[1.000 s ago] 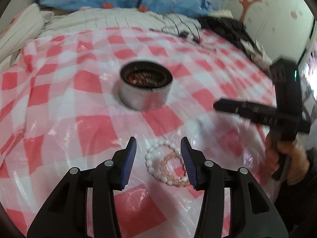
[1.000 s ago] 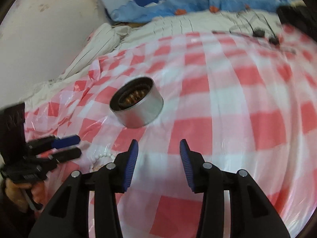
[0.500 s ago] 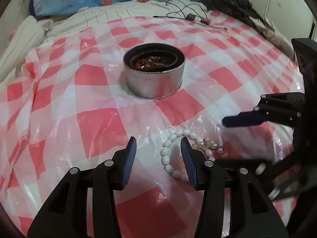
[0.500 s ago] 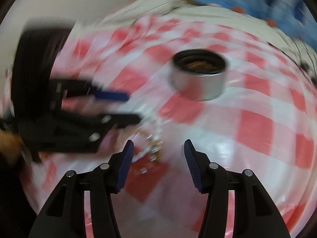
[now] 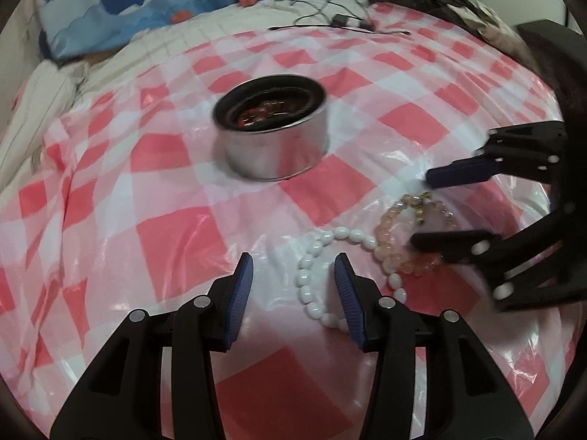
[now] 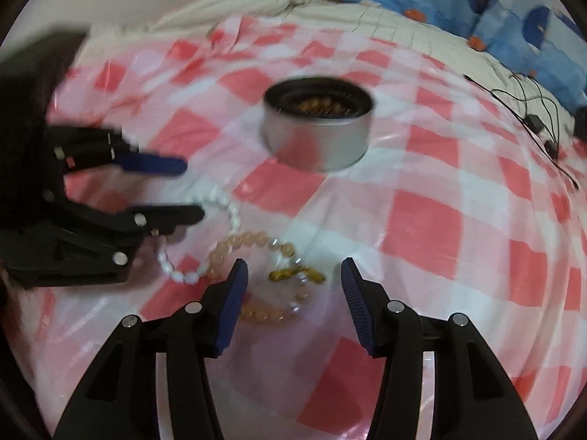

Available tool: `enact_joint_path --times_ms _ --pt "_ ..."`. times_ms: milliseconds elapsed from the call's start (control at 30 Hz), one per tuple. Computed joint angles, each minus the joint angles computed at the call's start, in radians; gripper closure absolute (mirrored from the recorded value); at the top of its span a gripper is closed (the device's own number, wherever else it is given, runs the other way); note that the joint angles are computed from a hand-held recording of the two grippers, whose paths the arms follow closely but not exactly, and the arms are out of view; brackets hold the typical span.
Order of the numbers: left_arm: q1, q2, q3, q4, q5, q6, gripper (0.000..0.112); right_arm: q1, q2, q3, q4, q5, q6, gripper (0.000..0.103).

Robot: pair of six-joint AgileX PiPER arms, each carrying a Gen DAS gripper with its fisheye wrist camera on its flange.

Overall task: Organize jewelry
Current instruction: 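Grasp the white pearl bracelet with the left tool while the right grasps the gold bead bracelet, then lift the pearl bracelet with the left tool while the right lifts the gold bead bracelet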

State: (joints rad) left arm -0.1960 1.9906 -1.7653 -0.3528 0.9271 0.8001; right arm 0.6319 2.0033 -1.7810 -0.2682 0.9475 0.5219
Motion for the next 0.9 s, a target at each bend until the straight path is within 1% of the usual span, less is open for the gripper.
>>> enact_joint_path --times_ms 33,67,100,133,167,200,233,267,300,367,433,467,533,600,667,767,800,900 --pt "-0.01 -0.006 0.015 0.002 -0.013 0.018 0.069 -0.007 -0.003 0.006 0.015 -0.009 -0.003 0.051" --pt "-0.018 -0.012 0.03 0.003 -0.024 0.036 0.076 -0.013 -0.004 0.006 0.023 -0.013 -0.003 0.056" --pt "-0.026 -0.014 0.035 0.008 -0.025 0.044 0.08 -0.017 -0.011 0.015 0.02 -0.017 0.007 0.063" --pt "-0.031 -0.014 0.038 0.011 -0.023 0.05 0.087 -0.025 -0.015 0.025 0.027 -0.024 0.008 0.078" --pt "-0.034 -0.016 0.043 0.011 -0.019 0.055 0.095 -0.03 -0.021 0.033 0.038 -0.031 0.006 0.091" --pt "-0.038 -0.013 0.037 0.012 -0.005 0.059 0.099 -0.034 -0.023 0.04 0.043 -0.039 0.007 0.093" --pt "-0.039 -0.014 0.036 0.01 0.002 0.059 0.106 -0.036 -0.028 0.047 0.045 -0.047 0.01 0.094" --pt "-0.037 -0.016 0.037 0.004 0.006 0.061 0.106 -0.042 -0.039 0.061 0.056 -0.067 0.015 0.095" --pt "-0.021 -0.009 0.017 -0.033 0.035 0.063 0.106 -0.051 -0.053 0.081 0.08 -0.095 0.013 0.095" --pt "0.01 0.002 -0.015 -0.107 0.078 0.065 0.106 -0.087 -0.107 0.152 0.163 -0.187 -0.004 0.095" --pt "0.048 0.021 -0.067 -0.188 0.134 0.058 0.106 -0.112 -0.133 0.182 0.224 -0.239 -0.021 0.095" --pt "0.064 0.028 -0.084 -0.219 0.151 0.053 0.106 -0.134 -0.155 0.216 0.283 -0.283 -0.046 0.095" --pt "0.085 0.045 -0.114 -0.259 0.184 0.038 0.106 -0.163 -0.173 0.247 0.376 -0.33 -0.095 0.095" --pt "0.095 0.055 -0.127 -0.271 0.193 0.021 0.106 -0.185 -0.187 0.274 0.458 -0.37 -0.14 0.095" --pt "0.092 0.057 -0.126 -0.259 0.182 0.01 0.106 -0.212 -0.204 0.311 0.595 -0.417 -0.235 0.095" --pt "0.096 0.067 -0.141 -0.268 0.194 -0.001 0.106 -0.234 -0.221 0.344 0.731 -0.459 -0.333 0.095" --pt "0.098 0.066 -0.143 -0.278 0.198 -0.001 0.106 -0.243 -0.232 0.364 0.81 -0.485 -0.397 0.095" --pt "0.108 0.066 -0.148 -0.303 0.205 0.002 0.106 -0.254 -0.256 0.399 0.939 -0.527 -0.509 0.095"
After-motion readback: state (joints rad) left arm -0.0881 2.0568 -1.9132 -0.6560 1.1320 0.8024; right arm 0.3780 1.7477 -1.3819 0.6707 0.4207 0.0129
